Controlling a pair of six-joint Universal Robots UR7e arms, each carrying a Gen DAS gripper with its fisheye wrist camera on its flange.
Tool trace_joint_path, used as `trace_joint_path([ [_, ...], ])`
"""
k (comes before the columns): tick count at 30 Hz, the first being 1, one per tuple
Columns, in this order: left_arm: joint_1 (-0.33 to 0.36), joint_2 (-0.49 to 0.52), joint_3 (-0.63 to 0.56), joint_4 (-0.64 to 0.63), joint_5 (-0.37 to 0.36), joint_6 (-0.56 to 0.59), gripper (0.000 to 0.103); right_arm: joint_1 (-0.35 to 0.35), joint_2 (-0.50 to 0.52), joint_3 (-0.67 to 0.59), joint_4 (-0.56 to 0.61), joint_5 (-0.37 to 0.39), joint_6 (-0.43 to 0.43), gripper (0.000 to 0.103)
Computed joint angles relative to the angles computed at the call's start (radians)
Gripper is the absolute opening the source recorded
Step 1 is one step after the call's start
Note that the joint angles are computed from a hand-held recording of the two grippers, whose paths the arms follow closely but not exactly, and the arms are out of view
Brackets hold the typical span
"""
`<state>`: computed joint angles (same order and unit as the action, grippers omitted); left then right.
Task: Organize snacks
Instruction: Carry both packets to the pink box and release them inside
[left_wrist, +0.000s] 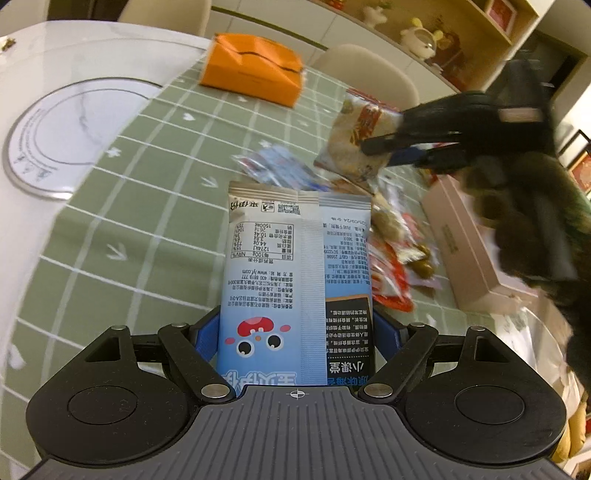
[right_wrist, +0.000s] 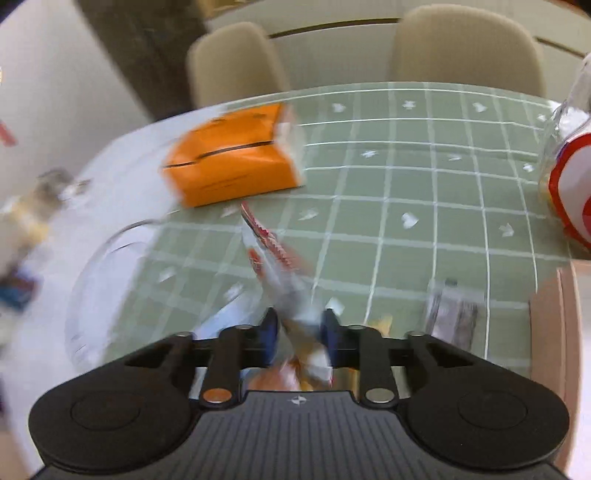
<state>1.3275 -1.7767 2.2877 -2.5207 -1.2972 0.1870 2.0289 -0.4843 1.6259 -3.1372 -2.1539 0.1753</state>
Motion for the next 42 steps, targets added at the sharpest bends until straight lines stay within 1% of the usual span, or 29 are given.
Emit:
trace_joint_path([
  [1,-0.016,-0.012,0.018,0.001,0.005,-0.014,0.086,0.008,-0.034,0.049,-0.02,0.019,-0.02,0.016],
  [2,-0.031,-0.023,0.035,0.002,0.011,-0.026,0.086,0.016,-0.061,0.09,-0.035,0.022,-0.041,0.016],
  [3,-0.052,-0.037,0.056,0.003,0.02,-0.046,0.086,0.027,-0.091,0.135,-0.051,0.02,-0.052,0.016],
  [5,-0.088,-0.059,0.089,0.012,0.042,-0.091,0.086,0.037,-0.157,0.233,-0.085,0.045,-0.06,0.016],
  [8,-0.158,-0.102,0.141,0.043,0.06,-0.155,0.086,0.051,-0.256,0.384,-0.133,0.087,-0.037,0.016],
  [12,-0.281,-0.149,0.216,0.07,0.098,-0.238,0.086,0.047,-0.393,0.602,-0.164,0.206,0.046,0.016],
  [14,-0.347,-0.178,0.257,0.088,0.11,-0.296,0.086,0.041,-0.451,0.705,-0.169,0.244,0.074,0.016],
  [15,-0.38,-0.187,0.276,0.095,0.115,-0.326,0.086,0.033,-0.474,0.749,-0.171,0.255,0.072,0.016],
  [17,-0.437,-0.202,0.31,0.119,0.118,-0.382,0.086,0.024,-0.524,0.822,-0.141,0.249,0.046,0.016],
  [18,-0.466,-0.208,0.326,0.136,0.113,-0.415,0.086,0.017,-0.547,0.849,-0.111,0.239,0.022,0.019],
  [19,-0.484,-0.206,0.336,0.143,0.103,-0.439,0.086,0.021,-0.562,0.872,-0.088,0.196,-0.004,0.022],
  [20,-0.502,-0.203,0.346,0.153,0.095,-0.468,0.086,0.04,-0.56,0.887,-0.086,0.122,-0.03,0.027],
  [21,-0.527,-0.202,0.359,0.164,0.092,-0.502,0.086,0.064,-0.548,0.902,-0.106,0.032,-0.061,0.036],
  [23,-0.591,-0.219,0.383,0.194,0.121,-0.567,0.086,0.116,-0.483,0.919,-0.207,-0.137,-0.104,0.045],
  [24,-0.636,-0.238,0.396,0.227,0.152,-0.611,0.086,0.131,-0.452,0.937,-0.286,-0.185,-0.127,0.048],
  [25,-0.668,-0.248,0.403,0.252,0.177,-0.647,0.086,0.132,-0.442,0.955,-0.336,-0.192,-0.134,0.049],
  [26,-0.693,-0.262,0.408,0.284,0.201,-0.677,0.086,0.126,-0.442,0.975,-0.37,-0.174,-0.121,0.051],
  [27,-0.719,-0.273,0.409,0.32,0.227,-0.71,0.086,0.113,-0.441,0.998,-0.412,-0.139,-0.086,0.054],
  [29,-0.762,-0.303,0.406,0.407,0.275,-0.77,0.086,0.077,-0.416,1.03,-0.495,-0.077,0.012,0.056],
  [31,-0.78,-0.295,0.393,0.449,0.312,-0.796,0.086,0.029,-0.347,1.05,-0.63,-0.007,0.117,0.059],
  [32,-0.79,-0.3,0.387,0.48,0.33,-0.809,0.086,0.028,-0.296,1.045,-0.704,-0.001,0.157,0.071],
  [33,-0.797,-0.301,0.381,0.501,0.345,-0.818,0.086,0.043,-0.253,1.033,-0.773,-0.016,0.198,0.078],
  [34,-0.805,-0.313,0.375,0.535,0.362,-0.829,0.086,0.043,-0.216,1.007,-0.799,-0.023,0.22,0.08],
  [35,-0.811,-0.321,0.369,0.561,0.374,-0.839,0.086,0.052,-0.198,0.984,-0.793,-0.041,0.239,0.084],
  [36,-0.816,-0.333,0.363,0.595,0.387,-0.851,0.086,0.077,-0.186,0.946,-0.745,-0.085,0.264,0.085],
  [40,-0.817,-0.371,0.343,0.667,0.407,-0.878,0.086,0.15,-0.159,0.81,-0.481,-0.267,0.307,0.086],
  [41,-0.819,-0.38,0.34,0.679,0.408,-0.882,0.086,0.162,-0.156,0.787,-0.417,-0.303,0.316,0.086],
  [42,-0.824,-0.387,0.338,0.687,0.406,-0.883,0.086,0.172,-0.152,0.777,-0.383,-0.322,0.319,0.086],
])
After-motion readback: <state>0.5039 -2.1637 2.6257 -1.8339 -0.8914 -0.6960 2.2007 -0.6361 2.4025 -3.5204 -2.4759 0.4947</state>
